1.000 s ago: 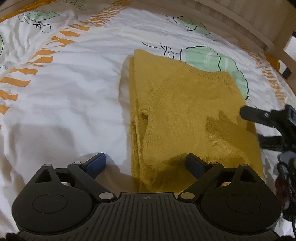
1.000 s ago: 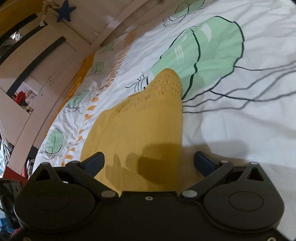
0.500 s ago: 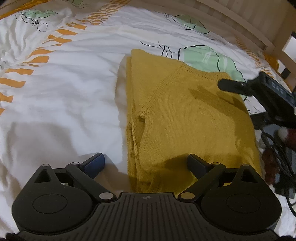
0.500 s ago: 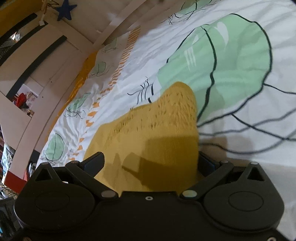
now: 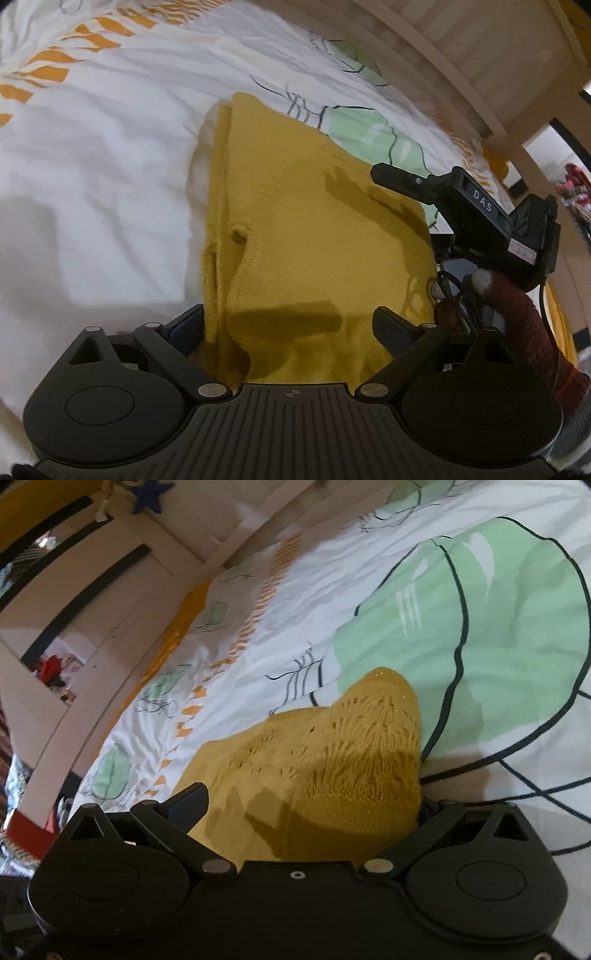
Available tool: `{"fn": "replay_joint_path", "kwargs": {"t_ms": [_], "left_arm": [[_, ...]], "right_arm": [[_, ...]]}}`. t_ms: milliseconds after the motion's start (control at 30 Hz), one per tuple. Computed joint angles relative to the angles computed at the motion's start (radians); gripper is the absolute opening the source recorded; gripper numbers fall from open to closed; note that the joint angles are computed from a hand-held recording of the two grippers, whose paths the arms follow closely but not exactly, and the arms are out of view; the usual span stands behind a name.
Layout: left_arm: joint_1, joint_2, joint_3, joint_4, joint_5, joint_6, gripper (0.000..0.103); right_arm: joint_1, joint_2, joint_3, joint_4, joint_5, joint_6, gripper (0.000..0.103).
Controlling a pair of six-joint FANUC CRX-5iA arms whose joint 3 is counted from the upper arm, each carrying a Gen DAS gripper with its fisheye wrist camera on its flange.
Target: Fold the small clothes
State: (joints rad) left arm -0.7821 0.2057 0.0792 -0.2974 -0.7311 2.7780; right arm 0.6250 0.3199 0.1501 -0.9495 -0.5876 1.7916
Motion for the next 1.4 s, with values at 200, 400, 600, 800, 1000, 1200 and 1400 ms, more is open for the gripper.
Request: {"fn": "replay_joint_path", "kwargs": {"t_ms": [200, 400, 600, 800, 1000, 1200, 1400], "left_arm": [[0.007, -0.008, -0.025, 0.012, 0.041, -0.014, 0.055], [0.043, -0.049, -0.116, 0.083, 0.142, -0.003, 0.021], [0.088, -0.082, -0.232, 0.299, 0.314, -0.173, 0.016], [0.081, -0.129, -0.351, 0.522, 0.470, -0.304, 0.013], [-0.014, -0.151, -0.362, 0.581, 0.478, -0.353, 0.013], [-0.120, -0.147, -0.365, 0.643, 0.473, -0.387, 0.013], [-0.197, -0.097, -0.179, 0.265, 0.197, -0.056, 0.014]], "right_arm": [[-0.045, -0.010, -0.014, -0.125, -0.050, 0.175, 0.103], [-0.074, -0.008, -0.011, -0.181, -0.080, 0.197, 0.094], [-0.053, -0.020, -0.004, -0.071, -0.090, 0.059, 0.041], [-0.024, -0.127, -0.075, 0.008, -0.066, -0.030, 0.040], [0.026, -0.270, -0.190, 0.223, -0.124, -0.247, 0.040], [0.026, -0.415, -0.318, 0.257, -0.211, -0.360, 0.041], [0.129, -0.548, -0.501, 0.501, -0.069, -0.632, 0.049]]}}
